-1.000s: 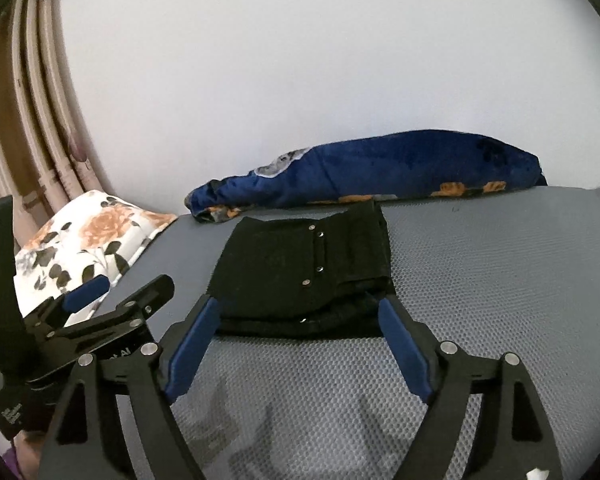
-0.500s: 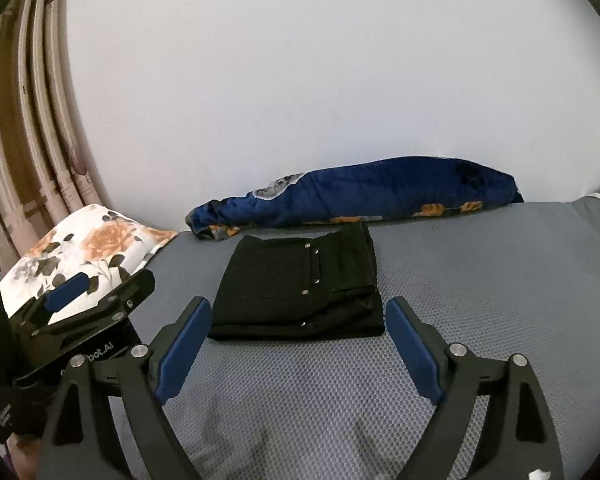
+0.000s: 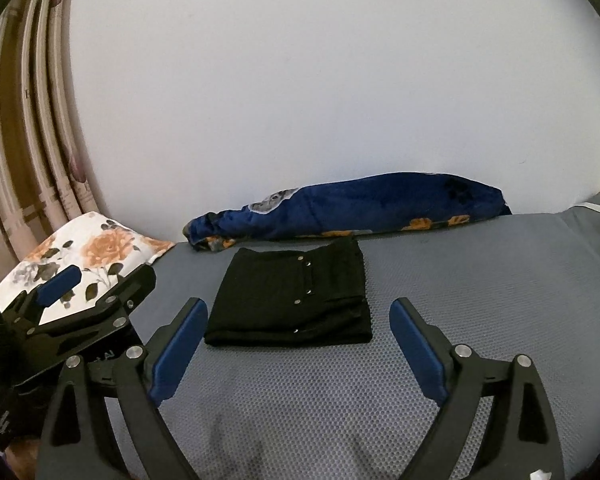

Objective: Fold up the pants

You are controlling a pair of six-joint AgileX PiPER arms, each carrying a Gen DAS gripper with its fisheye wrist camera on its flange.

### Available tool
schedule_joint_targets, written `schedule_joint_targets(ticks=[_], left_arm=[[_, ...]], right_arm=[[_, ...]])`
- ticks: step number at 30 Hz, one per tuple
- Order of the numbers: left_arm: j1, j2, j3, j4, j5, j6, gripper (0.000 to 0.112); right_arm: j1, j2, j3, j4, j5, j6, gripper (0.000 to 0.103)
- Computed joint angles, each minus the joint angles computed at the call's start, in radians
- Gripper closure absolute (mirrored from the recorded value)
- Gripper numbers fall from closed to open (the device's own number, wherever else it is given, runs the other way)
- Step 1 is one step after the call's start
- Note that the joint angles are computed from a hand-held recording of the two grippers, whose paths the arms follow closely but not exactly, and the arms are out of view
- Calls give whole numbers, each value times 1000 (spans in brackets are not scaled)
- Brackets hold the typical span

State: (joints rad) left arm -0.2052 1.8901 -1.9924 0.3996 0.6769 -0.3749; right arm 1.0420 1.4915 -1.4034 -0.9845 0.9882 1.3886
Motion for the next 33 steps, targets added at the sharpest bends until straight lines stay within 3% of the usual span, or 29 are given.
schedule_joint_targets(ticks=[33], left_arm=[[-3, -40, 72, 17, -28, -43, 10]], right_arm=[[-5, -1, 14, 0, 5, -1, 8]])
